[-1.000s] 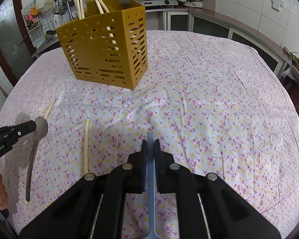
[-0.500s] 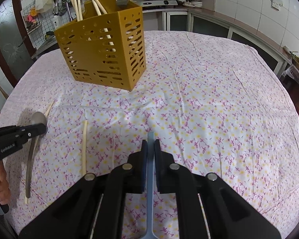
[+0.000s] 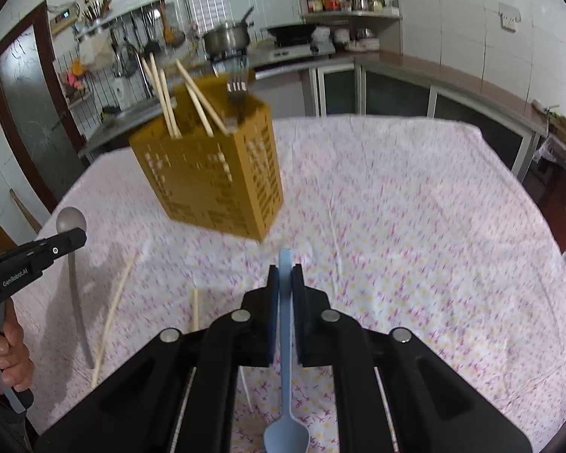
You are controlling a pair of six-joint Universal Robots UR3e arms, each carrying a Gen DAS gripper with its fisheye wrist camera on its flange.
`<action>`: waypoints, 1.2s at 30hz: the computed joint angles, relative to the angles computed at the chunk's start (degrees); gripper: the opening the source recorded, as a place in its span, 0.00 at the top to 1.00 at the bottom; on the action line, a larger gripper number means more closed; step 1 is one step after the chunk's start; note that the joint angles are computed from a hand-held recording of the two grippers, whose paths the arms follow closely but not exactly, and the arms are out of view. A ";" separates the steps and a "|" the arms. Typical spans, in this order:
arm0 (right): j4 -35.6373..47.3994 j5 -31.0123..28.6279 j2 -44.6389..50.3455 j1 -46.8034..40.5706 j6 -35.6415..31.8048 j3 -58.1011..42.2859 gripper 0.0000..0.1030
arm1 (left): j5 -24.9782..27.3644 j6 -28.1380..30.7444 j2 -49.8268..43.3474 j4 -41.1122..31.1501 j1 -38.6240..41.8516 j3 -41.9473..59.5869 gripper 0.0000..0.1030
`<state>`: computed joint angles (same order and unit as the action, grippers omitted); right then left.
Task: Organize utensils
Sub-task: 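Lift the knife and blue spoon and carry them above the yellow holder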
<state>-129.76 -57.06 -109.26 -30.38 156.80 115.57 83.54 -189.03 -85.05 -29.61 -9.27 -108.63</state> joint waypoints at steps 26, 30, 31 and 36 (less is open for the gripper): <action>-1.94 9.73 -11.82 -7.97 1.97 -2.20 0.93 | 1.59 0.82 4.47 -2.64 -0.78 4.40 0.96; -1.84 10.14 -11.42 -7.72 2.92 -4.09 0.93 | 1.79 1.19 4.13 -3.12 -0.69 6.33 0.96; -1.68 10.39 -11.24 -7.79 2.98 -4.64 0.93 | 1.91 1.24 4.01 -3.31 -0.79 6.91 0.96; -2.42 10.41 -9.48 -6.59 4.90 -8.39 0.93 | 2.34 1.77 3.49 -3.98 -0.93 9.48 0.96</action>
